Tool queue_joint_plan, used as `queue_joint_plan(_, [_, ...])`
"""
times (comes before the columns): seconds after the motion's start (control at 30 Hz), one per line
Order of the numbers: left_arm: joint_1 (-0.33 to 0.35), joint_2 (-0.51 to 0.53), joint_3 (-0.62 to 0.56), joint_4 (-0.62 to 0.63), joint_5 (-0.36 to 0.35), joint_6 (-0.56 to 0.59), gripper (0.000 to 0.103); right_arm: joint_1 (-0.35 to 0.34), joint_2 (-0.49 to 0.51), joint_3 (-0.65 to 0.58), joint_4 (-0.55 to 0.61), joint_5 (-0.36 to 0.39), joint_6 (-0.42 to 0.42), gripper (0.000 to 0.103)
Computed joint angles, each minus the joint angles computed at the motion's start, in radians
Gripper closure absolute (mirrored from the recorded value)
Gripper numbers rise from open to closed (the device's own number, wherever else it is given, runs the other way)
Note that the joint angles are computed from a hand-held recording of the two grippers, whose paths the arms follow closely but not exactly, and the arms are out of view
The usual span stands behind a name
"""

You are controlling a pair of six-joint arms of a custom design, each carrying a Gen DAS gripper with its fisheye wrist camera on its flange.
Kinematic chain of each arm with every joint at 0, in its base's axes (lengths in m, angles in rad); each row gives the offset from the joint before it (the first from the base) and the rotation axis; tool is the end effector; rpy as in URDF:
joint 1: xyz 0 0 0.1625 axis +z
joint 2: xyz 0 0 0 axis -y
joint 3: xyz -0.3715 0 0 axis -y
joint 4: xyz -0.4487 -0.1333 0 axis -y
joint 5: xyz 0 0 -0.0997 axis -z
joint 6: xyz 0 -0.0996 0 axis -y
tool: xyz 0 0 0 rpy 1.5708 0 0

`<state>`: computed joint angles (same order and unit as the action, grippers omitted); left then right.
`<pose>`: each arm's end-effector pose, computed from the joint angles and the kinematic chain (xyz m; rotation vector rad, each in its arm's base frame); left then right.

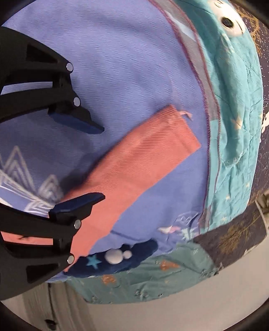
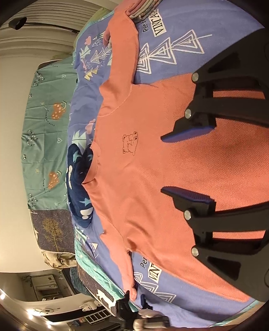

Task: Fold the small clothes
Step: 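Grasp the pink shirt's sleeve cuff with the left gripper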

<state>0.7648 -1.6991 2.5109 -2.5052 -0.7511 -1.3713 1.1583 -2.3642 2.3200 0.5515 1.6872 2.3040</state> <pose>-0.1232 -0.4039 0.1501 -0.8078 2.5279 -1.0967 0.0227 -0.2517 0.3077 0.3980 -2.2088 0.9936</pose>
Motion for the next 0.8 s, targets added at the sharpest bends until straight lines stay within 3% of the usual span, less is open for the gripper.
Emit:
queue_joint_plan(0.1, [0.057, 0.049, -0.035, -0.050, 0.007, -0.004, 0.044, -0.003, 0.009, 0.001, -0.011, 0.002, -0.002, 0.055])
queue_joint_plan(0.17, [0.072, 0.056, -0.034, -0.100, 0.027, 0.013, 0.053, -0.005, 0.011, 0.001, -0.022, 0.008, -0.010, 0.054])
queue_joint_plan(0.2, [0.075, 0.063, -0.033, -0.144, 0.036, 0.056, 0.080, -0.008, 0.014, 0.000, -0.028, 0.012, -0.014, 0.054])
queue_joint_plan(0.23, [0.082, 0.067, -0.030, -0.198, 0.025, 0.116, 0.099, -0.011, 0.019, -0.004, -0.033, 0.014, -0.014, 0.054])
queue_joint_plan(0.33, [0.065, 0.064, -0.037, -0.236, 0.033, 0.199, 0.101, -0.029, 0.030, -0.016, -0.033, 0.006, -0.004, 0.054])
queue_joint_plan(0.43, [-0.002, 0.063, -0.061, -0.205, 0.117, 0.275, 0.101, -0.053, 0.043, -0.031, -0.034, -0.015, 0.003, 0.054])
queue_joint_plan(0.57, [-0.105, 0.111, -0.117, -0.215, 0.171, 0.420, 0.101, -0.083, 0.060, -0.052, -0.025, -0.045, 0.010, 0.054])
queue_joint_plan(0.67, [-0.175, 0.229, -0.196, -0.301, 0.167, 0.577, 0.101, -0.106, 0.076, -0.075, -0.014, -0.072, 0.029, 0.054])
queue_joint_plan(0.8, [-0.227, 0.434, -0.331, -0.437, 0.075, 0.766, 0.101, -0.153, 0.073, -0.098, 0.005, -0.119, 0.040, 0.054])
